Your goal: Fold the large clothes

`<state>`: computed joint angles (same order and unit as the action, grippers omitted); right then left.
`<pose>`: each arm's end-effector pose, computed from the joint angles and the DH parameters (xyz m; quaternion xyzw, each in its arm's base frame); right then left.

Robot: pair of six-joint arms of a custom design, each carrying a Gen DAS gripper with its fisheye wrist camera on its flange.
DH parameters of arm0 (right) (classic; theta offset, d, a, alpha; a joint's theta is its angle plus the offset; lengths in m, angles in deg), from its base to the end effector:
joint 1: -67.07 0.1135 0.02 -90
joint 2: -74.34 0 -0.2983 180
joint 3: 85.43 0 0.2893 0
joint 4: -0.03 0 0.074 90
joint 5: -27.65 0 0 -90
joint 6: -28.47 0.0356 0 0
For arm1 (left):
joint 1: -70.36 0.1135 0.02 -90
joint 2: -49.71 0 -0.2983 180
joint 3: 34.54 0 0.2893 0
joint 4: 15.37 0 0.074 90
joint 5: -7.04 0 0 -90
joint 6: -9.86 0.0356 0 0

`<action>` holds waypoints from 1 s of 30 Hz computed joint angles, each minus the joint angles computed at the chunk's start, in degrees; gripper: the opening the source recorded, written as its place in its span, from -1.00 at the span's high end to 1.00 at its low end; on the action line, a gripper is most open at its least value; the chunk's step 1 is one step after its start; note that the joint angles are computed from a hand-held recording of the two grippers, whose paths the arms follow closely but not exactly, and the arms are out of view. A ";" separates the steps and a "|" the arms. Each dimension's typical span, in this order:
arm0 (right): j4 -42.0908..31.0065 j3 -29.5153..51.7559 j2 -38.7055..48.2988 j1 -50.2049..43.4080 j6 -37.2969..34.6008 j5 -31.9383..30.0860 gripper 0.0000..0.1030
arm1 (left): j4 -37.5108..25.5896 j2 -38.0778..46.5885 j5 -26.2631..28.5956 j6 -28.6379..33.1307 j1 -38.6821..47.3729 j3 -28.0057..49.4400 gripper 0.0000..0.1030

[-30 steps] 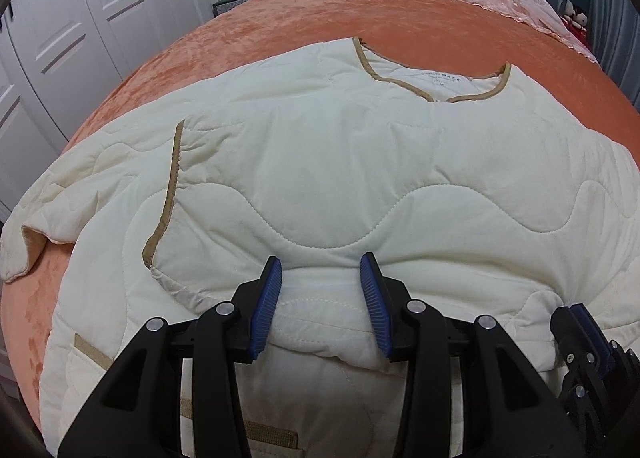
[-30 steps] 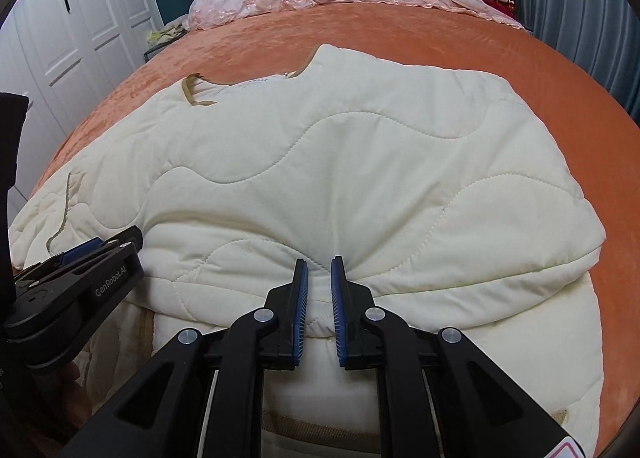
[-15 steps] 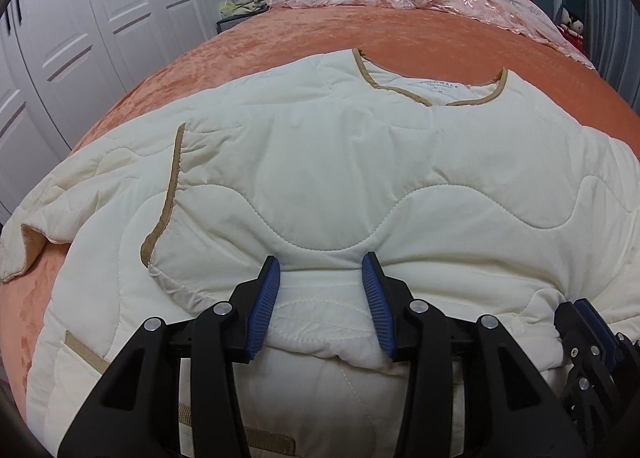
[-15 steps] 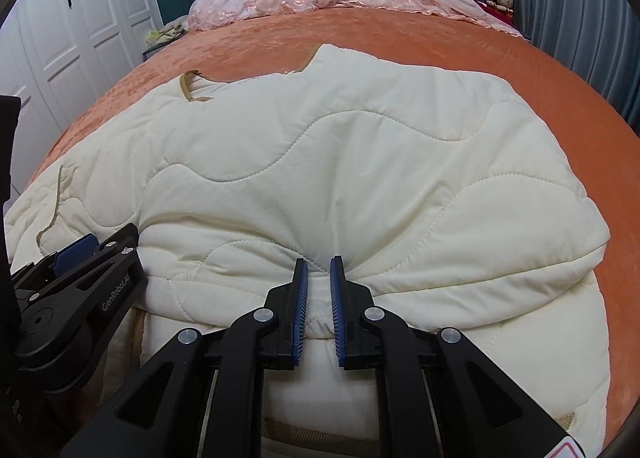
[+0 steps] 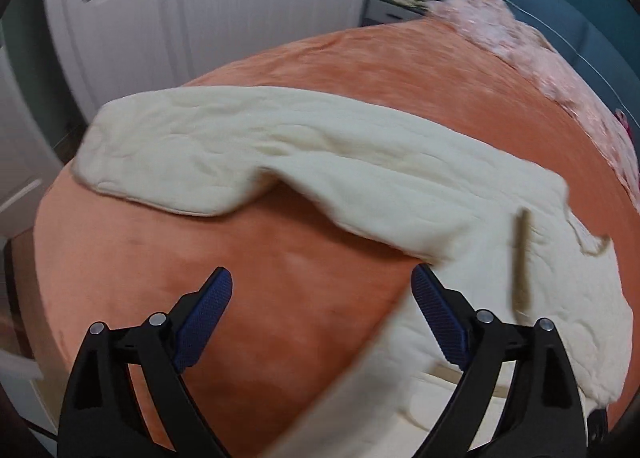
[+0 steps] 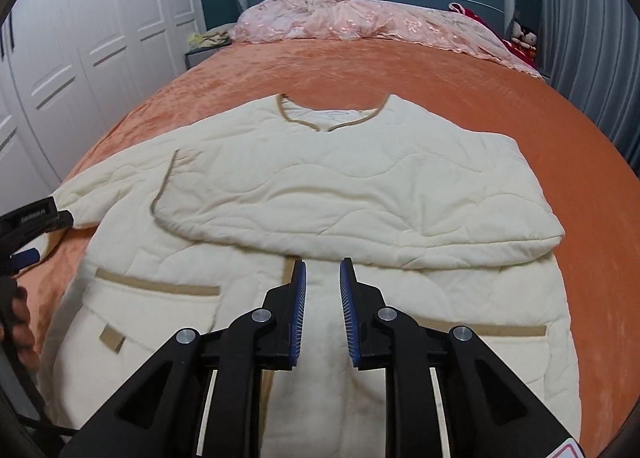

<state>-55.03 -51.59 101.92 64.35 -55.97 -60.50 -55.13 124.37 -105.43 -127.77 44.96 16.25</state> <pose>0.1152 -0.0066 0.2007 0.0732 0.9331 -0.0064 0.3521 0.2345 -0.0963 0.1883 -0.2277 0.9285 0.0193 0.2927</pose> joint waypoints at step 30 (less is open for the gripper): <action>-8.22 3.29 -6.31 -1.29 -0.90 1.86 0.37 | 3.99 -0.01 2.39 8.74 -5.54 18.64 0.89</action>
<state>-63.25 -48.30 95.61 63.06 -56.87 -58.64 -51.14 124.36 -103.04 -119.02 39.41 34.89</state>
